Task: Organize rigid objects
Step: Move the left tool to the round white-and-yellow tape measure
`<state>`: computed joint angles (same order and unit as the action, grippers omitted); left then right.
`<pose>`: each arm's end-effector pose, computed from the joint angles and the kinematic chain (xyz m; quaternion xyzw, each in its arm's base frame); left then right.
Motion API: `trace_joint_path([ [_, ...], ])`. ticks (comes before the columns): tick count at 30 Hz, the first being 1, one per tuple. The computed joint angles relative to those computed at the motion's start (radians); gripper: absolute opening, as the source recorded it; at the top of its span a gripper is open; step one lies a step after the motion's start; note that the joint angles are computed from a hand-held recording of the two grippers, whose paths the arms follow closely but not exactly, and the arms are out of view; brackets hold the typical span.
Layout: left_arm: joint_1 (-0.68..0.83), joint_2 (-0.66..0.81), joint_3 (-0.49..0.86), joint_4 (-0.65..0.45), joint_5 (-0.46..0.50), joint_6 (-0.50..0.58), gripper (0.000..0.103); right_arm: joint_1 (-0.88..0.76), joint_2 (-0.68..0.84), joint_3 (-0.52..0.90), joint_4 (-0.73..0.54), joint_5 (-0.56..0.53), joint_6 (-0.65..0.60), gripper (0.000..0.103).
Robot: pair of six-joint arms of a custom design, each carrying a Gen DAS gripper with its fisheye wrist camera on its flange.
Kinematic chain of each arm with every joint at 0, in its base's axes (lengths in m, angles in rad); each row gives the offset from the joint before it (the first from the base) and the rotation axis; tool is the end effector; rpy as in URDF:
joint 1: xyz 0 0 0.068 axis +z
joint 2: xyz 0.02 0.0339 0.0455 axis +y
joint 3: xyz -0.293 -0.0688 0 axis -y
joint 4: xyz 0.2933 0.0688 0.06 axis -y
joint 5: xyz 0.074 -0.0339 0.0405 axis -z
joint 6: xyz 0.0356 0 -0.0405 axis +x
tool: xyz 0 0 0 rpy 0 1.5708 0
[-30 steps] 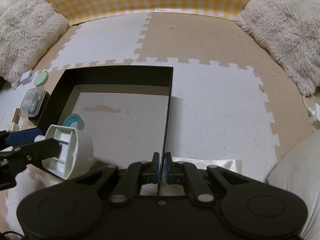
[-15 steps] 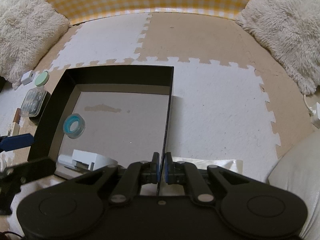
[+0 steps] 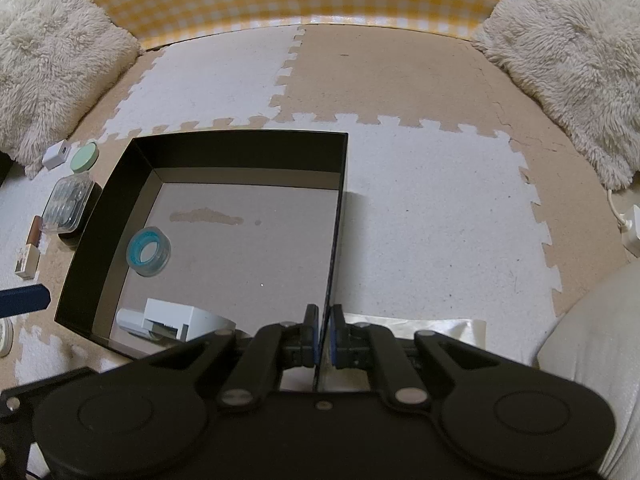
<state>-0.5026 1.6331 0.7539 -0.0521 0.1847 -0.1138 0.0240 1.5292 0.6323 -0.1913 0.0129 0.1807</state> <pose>0.2918 -0.1679 0.1308 0.2110 0.9219 -0.1784 0.2717 0.2885 0.0065 0.1174 0.0775 0.9679 0.0182 0.2383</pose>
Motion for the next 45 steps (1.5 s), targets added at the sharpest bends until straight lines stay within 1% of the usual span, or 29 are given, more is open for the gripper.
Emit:
trace_joint_path([
  [7, 0.007, -0.03, -0.023, -0.001, -0.016, -0.005, 0.103, 0.001, -0.002, -0.001, 0.0, -0.003, 0.002, 0.006],
  [13, 0.05, -0.062, -0.05, -0.004, -0.039, -0.008, 0.103, 0.0, -0.002, -0.001, 0.001, -0.003, 0.0, 0.006],
  [19, 0.126, -0.108, -0.074, -0.004, -0.082, 0.043, 0.103, 0.001, -0.003, -0.002, 0.0, -0.004, 0.001, 0.006],
  [22, 0.172, -0.128, -0.073, -0.016, -0.076, 0.058, 0.103, -0.001, -0.002, -0.002, 0.001, -0.004, 0.0, 0.006],
  [25, 0.236, -0.147, -0.081, -0.023, -0.046, 0.067, 0.103, 0.0, -0.003, -0.002, 0.001, -0.005, 0.002, 0.006],
  [29, 0.293, -0.16, -0.09, -0.043, -0.074, 0.08, 0.103, 0.003, -0.004, -0.002, 0.0, -0.006, 0.005, 0.006],
  [34, 0.392, -0.138, -0.064, -0.129, -0.049, 0.124, 0.103, 0.002, -0.004, -0.001, -0.002, -0.012, 0.009, 0.006],
  [37, 0.447, -0.109, -0.044, -0.171, -0.053, 0.146, 0.103, 0.0, -0.005, -0.001, -0.003, -0.017, 0.009, 0.006],
  [41, 0.503, -0.059, -0.01, -0.214, -0.083, 0.156, 0.103, -0.007, -0.003, -0.001, -0.001, -0.023, 0.004, 0.006],
  [45, 0.531, 0.023, 0.04, -0.261, -0.123, 0.141, 0.103, -0.014, -0.002, -0.001, 0.0, -0.031, 0.0, 0.006],
])
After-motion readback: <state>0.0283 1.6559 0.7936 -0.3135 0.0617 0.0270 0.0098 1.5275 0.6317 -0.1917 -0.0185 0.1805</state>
